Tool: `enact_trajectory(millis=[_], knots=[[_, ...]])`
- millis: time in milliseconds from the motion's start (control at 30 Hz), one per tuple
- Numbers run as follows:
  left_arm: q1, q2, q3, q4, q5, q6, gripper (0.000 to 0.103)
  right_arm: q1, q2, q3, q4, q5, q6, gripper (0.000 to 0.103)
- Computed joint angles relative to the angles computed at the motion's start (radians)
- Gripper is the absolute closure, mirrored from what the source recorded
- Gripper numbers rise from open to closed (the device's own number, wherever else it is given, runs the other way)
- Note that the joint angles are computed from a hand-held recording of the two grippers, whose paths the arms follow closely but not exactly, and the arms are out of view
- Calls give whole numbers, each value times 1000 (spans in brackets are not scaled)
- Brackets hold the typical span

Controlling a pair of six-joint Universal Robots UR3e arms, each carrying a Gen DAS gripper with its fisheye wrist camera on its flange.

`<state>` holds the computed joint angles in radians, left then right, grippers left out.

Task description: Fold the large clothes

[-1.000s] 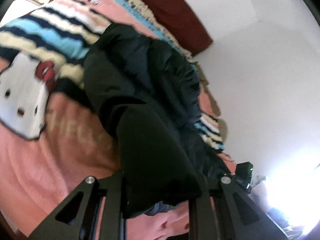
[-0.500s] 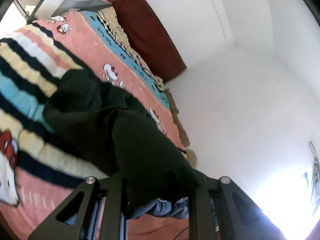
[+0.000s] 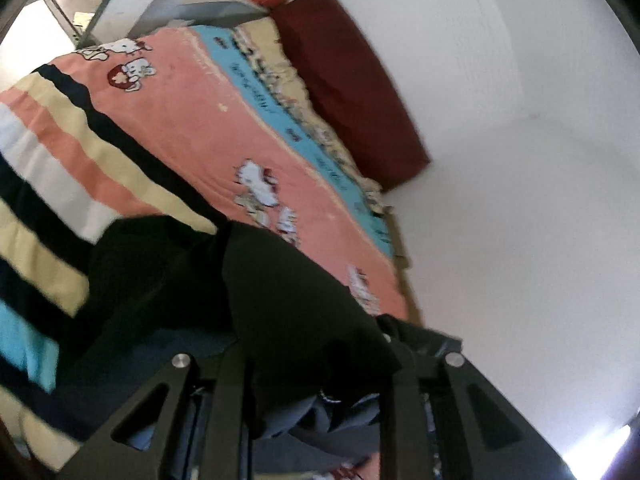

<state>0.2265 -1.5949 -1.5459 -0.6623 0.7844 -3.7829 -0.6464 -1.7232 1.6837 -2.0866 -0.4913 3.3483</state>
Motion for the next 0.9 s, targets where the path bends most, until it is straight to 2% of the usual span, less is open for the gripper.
enact_trajectory(millis=[33, 100, 233, 433, 567, 633, 667, 733, 800, 900], knots=[[-22, -67, 51, 0, 30, -3, 84, 56, 94, -37, -127, -62, 95, 81], [-69, -212, 181, -37, 105, 9, 83, 137, 237, -128, -224, -167, 184, 81], [-99, -459, 353, -50, 105, 26, 83, 238, 441, -276, -274, -302, 258, 81], [-104, -671, 510, 12, 58, 3, 83, 280, 657, -411, -355, -315, 304, 77], [-104, -711, 555, 8, 47, -21, 83, 291, 717, -477, -334, -325, 312, 73], [-94, -694, 512, 68, 24, -53, 80, 292, 721, -491, -314, -326, 307, 66], [-84, -677, 475, 108, 6, -68, 76, 291, 708, -489, -299, -333, 299, 62], [-51, -656, 397, 252, -61, -140, 65, 289, 686, -491, -276, -342, 272, 47], [-27, -629, 358, 322, -89, -195, 52, 276, 650, -474, -247, -343, 231, 45], [-10, -569, 361, 272, -82, -190, 49, 238, 585, -446, -205, -330, 204, 38]])
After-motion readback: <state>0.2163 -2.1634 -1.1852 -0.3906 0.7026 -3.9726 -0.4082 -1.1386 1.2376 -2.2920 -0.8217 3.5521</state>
